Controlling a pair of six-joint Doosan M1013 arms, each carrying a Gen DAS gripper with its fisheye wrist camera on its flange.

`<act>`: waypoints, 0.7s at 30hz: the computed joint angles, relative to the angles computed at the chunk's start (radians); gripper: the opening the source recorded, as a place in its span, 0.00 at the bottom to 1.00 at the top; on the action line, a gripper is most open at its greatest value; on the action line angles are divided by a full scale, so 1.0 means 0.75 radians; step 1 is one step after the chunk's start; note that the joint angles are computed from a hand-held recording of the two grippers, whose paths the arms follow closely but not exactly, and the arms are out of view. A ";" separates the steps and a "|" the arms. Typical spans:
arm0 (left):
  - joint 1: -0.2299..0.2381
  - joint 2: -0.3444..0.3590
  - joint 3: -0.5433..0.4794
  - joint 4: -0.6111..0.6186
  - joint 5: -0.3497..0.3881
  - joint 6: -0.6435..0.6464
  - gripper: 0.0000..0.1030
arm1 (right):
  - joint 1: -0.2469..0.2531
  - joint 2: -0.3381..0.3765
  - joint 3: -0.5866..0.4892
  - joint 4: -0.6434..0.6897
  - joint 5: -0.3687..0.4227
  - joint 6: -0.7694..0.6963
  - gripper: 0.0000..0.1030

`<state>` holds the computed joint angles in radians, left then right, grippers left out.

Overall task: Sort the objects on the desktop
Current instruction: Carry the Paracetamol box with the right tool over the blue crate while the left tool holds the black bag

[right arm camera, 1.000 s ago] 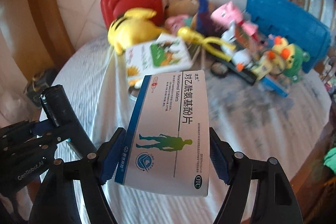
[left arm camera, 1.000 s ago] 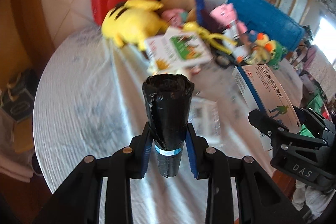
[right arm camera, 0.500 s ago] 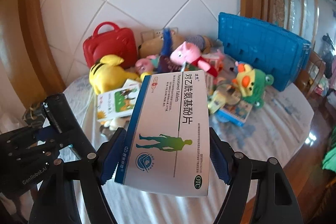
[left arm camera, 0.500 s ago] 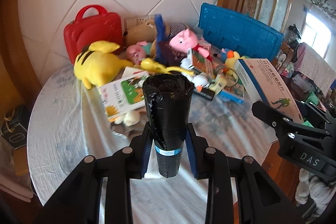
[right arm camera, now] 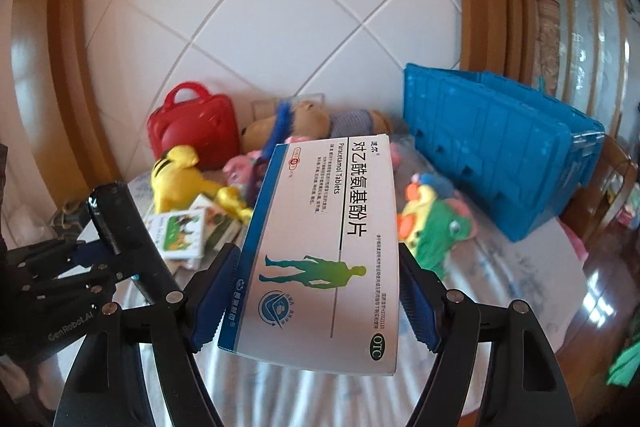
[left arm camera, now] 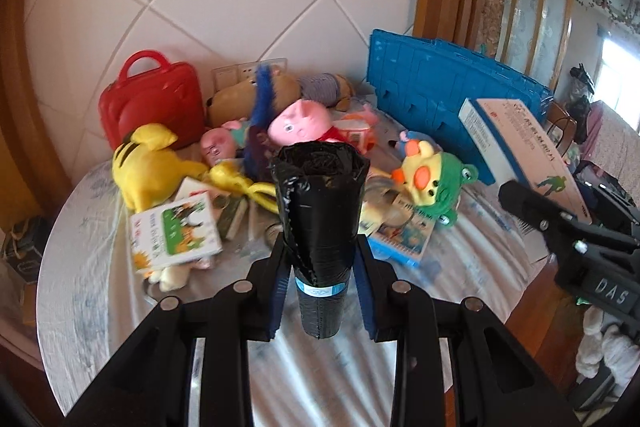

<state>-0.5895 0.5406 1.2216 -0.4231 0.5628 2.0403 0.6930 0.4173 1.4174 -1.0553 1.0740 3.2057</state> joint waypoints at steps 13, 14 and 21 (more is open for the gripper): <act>-0.176 0.267 -0.489 0.086 0.091 -0.130 0.29 | -0.202 -0.225 0.260 -0.168 -0.061 0.072 0.74; -0.189 0.290 -0.536 0.106 0.104 -0.157 0.29 | -0.216 -0.238 0.273 -0.185 -0.067 0.078 0.74; -0.309 0.562 -1.057 0.390 0.251 -0.483 0.29 | -0.432 -0.360 0.396 -0.270 -0.337 0.006 0.28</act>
<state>-0.8212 0.9623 0.4285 -0.1306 0.7507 1.6780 0.3693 0.1475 1.7145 -1.2581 0.8216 3.2103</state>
